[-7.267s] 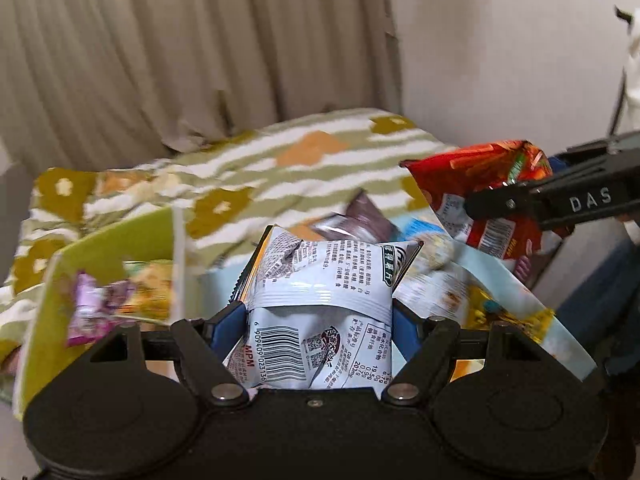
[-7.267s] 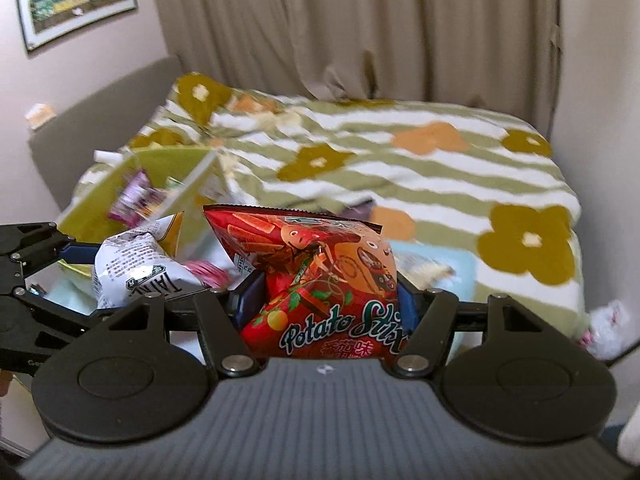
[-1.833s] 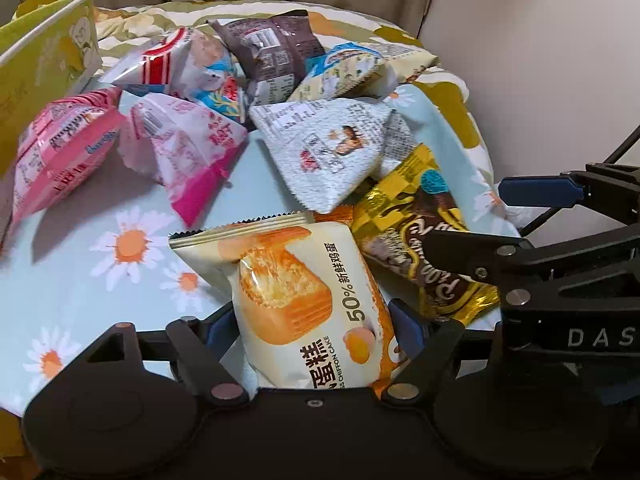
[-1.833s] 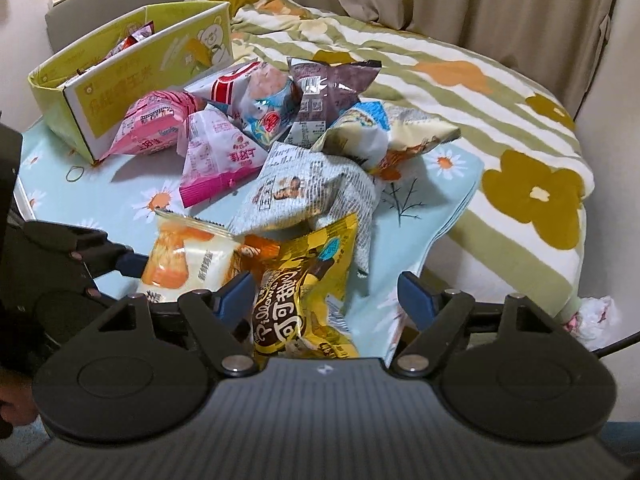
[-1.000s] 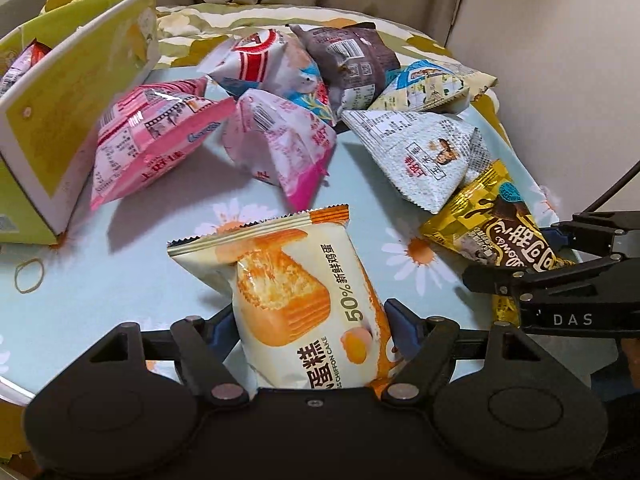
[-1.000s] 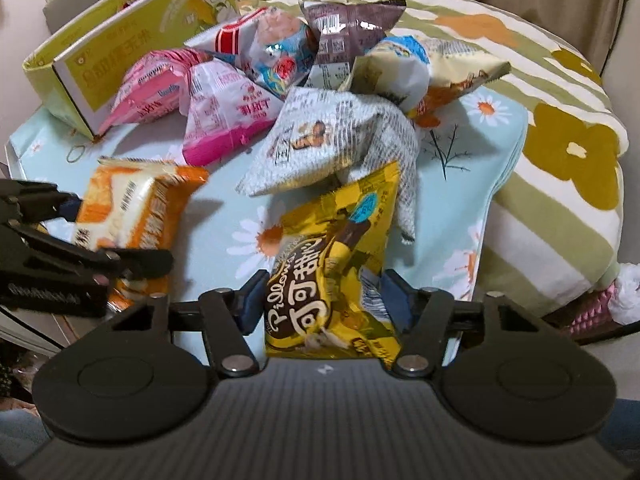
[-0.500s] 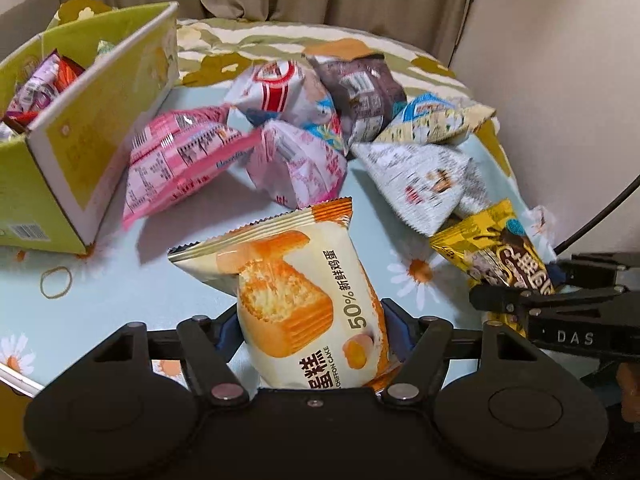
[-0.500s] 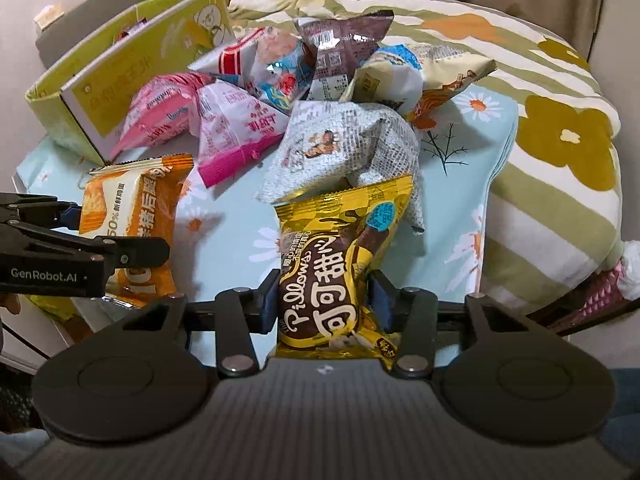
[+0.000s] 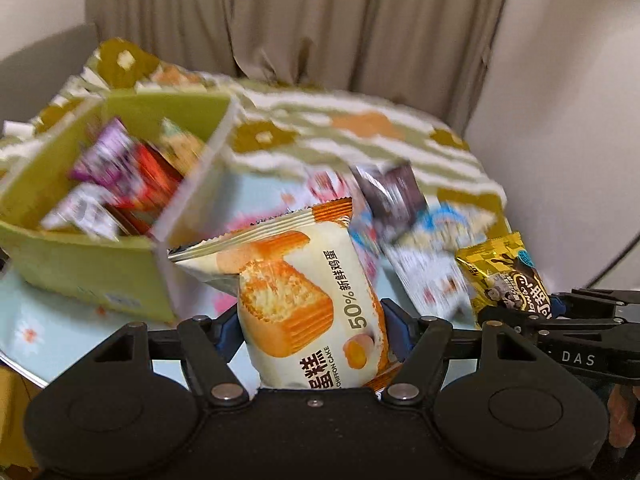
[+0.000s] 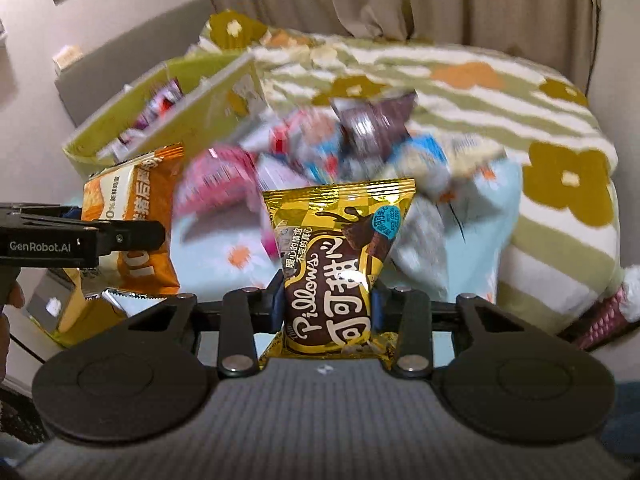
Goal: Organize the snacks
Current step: 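Carry the cake pack and yellow-brown Pillows bag into the yellow box and release both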
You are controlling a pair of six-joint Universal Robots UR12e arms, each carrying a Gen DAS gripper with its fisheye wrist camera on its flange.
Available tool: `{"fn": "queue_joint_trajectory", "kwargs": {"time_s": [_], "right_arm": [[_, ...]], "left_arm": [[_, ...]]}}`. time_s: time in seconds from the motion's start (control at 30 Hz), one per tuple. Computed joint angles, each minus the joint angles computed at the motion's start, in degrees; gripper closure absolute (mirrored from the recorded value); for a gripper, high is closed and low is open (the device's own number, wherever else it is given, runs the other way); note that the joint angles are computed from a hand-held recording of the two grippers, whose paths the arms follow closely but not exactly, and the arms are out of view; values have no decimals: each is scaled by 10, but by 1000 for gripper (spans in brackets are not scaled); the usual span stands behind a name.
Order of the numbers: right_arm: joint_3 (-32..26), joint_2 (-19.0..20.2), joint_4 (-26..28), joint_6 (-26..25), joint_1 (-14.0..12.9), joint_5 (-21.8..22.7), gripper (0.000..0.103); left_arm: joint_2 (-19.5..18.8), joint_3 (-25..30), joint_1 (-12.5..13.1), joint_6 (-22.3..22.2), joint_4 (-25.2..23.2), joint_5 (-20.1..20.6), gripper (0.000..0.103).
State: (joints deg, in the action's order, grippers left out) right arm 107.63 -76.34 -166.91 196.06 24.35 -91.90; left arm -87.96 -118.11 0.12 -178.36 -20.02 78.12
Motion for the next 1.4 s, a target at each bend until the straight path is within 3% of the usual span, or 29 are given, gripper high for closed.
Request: {"fn": "queue_joint_trajectory", "kwargs": {"time_s": [0.2, 0.4, 0.57, 0.73, 1.03, 1.1, 1.13, 1.17, 1.4], "right_arm": [[-71, 35, -20, 3, 21, -7, 49], [-173, 95, -18, 31, 42, -15, 50], [-280, 157, 19, 56, 59, -26, 49], [-386, 217, 76, 69, 75, -45, 49], [-520, 294, 172, 127, 94, -92, 49], [-541, 305, 193, 134, 97, -97, 49], [-550, 310, 202, 136, 97, -97, 49], [-558, 315, 209, 137, 98, -97, 49], [-586, 330, 231, 121, 95, -76, 49]], "left_arm": [[1, 21, 49, 12, 24, -18, 30], [-24, 63, 101, 43, 19, -37, 30], [-64, 112, 135, 82, -15, -54, 30], [-104, 166, 158, 118, -79, -80, 30], [-162, 226, 172, 211, -147, -115, 29], [-171, 235, 171, 226, -159, -115, 19], [-173, 234, 170, 228, -157, -107, 7], [-174, 234, 170, 225, -153, -101, 2], [-159, 213, 182, 197, -147, -108, 2]]}}
